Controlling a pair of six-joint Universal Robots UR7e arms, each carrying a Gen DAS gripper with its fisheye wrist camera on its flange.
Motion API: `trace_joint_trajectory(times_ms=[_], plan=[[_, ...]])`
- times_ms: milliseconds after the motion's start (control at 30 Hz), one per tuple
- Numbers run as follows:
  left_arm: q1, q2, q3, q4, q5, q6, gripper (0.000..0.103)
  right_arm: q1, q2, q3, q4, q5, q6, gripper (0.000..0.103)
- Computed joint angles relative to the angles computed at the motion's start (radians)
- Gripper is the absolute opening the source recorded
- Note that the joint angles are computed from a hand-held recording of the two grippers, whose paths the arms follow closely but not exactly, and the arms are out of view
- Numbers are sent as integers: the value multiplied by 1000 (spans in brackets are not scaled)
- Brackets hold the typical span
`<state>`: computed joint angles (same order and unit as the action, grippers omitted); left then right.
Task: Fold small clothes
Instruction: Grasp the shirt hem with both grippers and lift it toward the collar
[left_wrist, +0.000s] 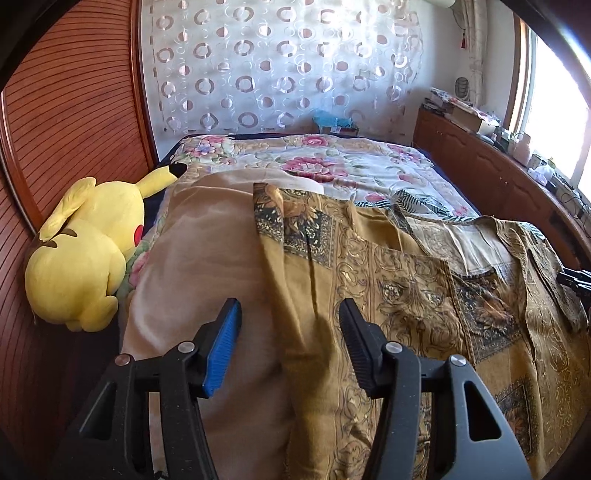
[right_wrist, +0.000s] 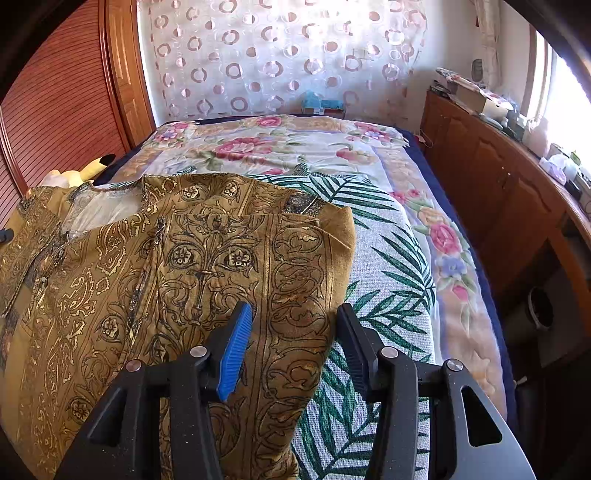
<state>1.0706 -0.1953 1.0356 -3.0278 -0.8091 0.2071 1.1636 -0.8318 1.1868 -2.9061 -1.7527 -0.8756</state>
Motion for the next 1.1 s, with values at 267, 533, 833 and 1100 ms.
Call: trace_joint_trajectory(times_ms=[267, 533, 833, 1100], plan=[[3, 16, -39, 35, 7, -8, 56, 2, 2, -1, -5, -5, -4, 50], [-6, -1, -8, 6, -27, 36, 6, 3, 5, -3, -14, -16, -3, 56], [-53, -68, 150, -91, -87, 101, 4, 9, 18, -72, 86, -24, 35, 26], [-89, -142, 365, -272, -127, 134, 4, -14, -149, 194, -67, 197, -67, 2]])
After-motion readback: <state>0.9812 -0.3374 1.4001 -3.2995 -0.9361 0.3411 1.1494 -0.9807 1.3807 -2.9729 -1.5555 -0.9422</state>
